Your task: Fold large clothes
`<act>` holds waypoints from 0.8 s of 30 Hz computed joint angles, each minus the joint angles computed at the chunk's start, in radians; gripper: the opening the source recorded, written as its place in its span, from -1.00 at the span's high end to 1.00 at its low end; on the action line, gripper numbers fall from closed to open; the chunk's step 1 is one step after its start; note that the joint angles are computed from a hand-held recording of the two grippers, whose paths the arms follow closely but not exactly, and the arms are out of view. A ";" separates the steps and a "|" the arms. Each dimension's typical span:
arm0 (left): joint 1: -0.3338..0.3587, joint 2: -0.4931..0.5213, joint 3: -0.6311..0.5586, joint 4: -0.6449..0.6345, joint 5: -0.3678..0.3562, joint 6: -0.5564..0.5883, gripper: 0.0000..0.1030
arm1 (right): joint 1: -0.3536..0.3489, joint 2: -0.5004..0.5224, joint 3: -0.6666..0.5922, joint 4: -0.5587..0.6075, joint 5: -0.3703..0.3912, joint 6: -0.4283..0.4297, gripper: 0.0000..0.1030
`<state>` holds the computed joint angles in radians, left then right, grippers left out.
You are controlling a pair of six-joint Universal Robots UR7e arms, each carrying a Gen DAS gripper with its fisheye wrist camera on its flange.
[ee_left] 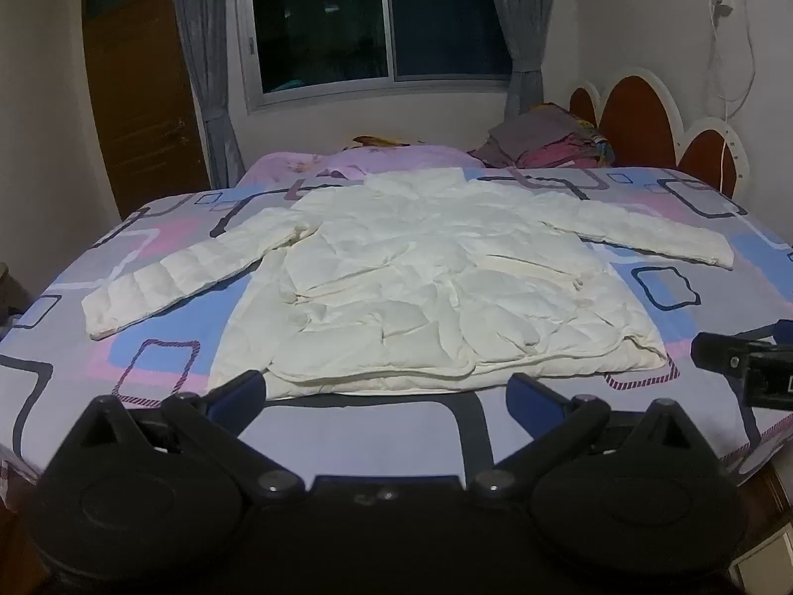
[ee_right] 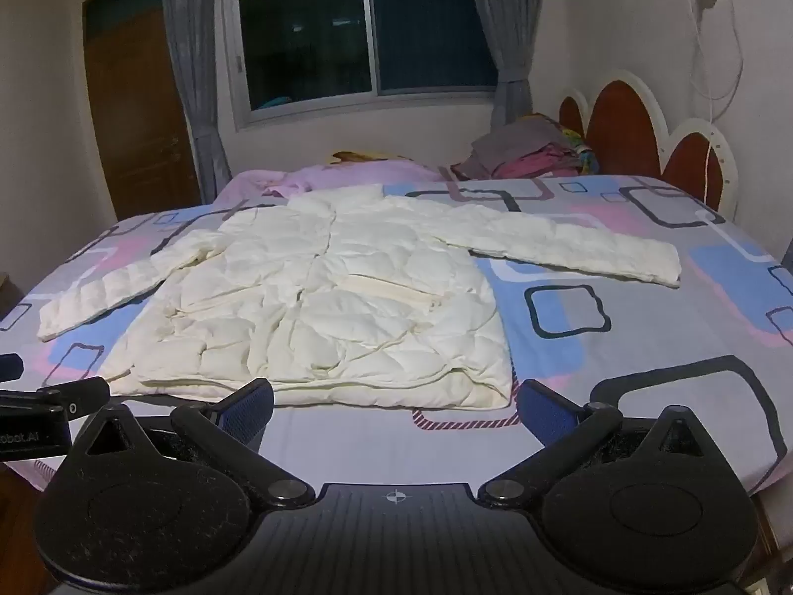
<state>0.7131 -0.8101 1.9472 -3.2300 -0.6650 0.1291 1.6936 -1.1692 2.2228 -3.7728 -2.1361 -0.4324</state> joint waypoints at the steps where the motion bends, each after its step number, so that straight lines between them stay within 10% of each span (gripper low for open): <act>1: 0.000 0.003 0.000 -0.011 0.001 0.005 -1.00 | 0.000 0.001 -0.001 0.002 -0.002 0.000 -1.00; 24: -0.002 0.007 -0.003 -0.009 0.006 -0.001 -1.00 | -0.002 0.000 -0.003 0.004 0.002 0.000 -1.00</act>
<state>0.7116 -0.8031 1.9440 -3.2386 -0.6593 0.1285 1.6918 -1.1687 2.2195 -3.7687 -2.1338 -0.4321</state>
